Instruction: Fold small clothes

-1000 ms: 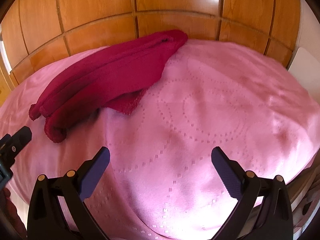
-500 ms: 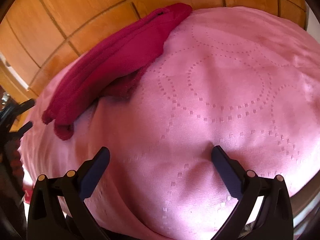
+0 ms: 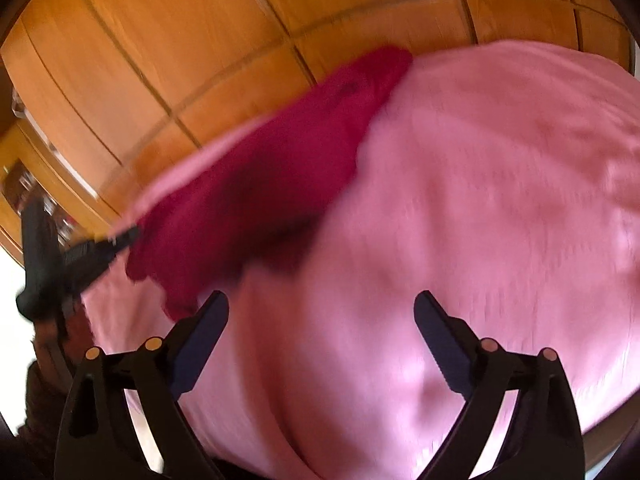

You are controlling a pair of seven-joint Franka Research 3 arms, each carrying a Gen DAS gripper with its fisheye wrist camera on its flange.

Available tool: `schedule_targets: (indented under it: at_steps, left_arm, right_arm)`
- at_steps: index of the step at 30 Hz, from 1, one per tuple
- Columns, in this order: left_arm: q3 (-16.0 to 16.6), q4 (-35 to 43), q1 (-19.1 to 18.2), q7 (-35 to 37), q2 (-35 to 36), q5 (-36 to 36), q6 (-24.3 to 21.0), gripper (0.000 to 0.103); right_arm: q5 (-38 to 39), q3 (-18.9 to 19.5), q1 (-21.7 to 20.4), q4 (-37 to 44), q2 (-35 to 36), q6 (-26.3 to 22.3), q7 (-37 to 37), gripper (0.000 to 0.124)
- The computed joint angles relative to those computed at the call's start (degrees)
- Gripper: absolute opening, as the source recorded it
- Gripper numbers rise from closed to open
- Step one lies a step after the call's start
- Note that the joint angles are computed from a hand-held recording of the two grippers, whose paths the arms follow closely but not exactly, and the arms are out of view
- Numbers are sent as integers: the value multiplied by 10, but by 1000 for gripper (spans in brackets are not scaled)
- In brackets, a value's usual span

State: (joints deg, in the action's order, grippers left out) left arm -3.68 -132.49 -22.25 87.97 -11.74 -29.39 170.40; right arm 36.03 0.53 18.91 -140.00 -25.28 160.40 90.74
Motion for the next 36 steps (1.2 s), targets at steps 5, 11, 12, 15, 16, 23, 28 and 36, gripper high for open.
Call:
schedule_targets:
  at_steps: [5,11,12,15,16,23,28,36]
  left_arm:
    - [64,40,-158,315,-14,-241,-28,0]
    - [22,76,-200,486,1,-302,-141,0]
    - [7,79,-196,484,10,-286,-145,0]
    - [-21,90,-179,471,29,-267,-165,0]
    - [-27,92,-170,471,33,-263,-170,0]
    - [-46,96,-99,446,29,-293,-182,0]
    - [-57,69,-9,314,20,-215,-117,0]
    - [-83,32,126,-75,24,183,-89,0]
  right_arm:
    - [258,-141,120,63,24,-49,-184,95]
    - [404,-198,119,107,51,-198,-277,100]
    - [402,-193,112,110,53,-202,-282,99]
    - [308,-146,74,112,54,-173,-262,53]
    - [283,-135,61,114,55,-177,-246,37]
    - [88,-48,-79,68,20,-110,-123,3]
    - [-215,38,-262,69,4,-96,78,3]
    - [-508,88,-373,176,131,-161,259,3]
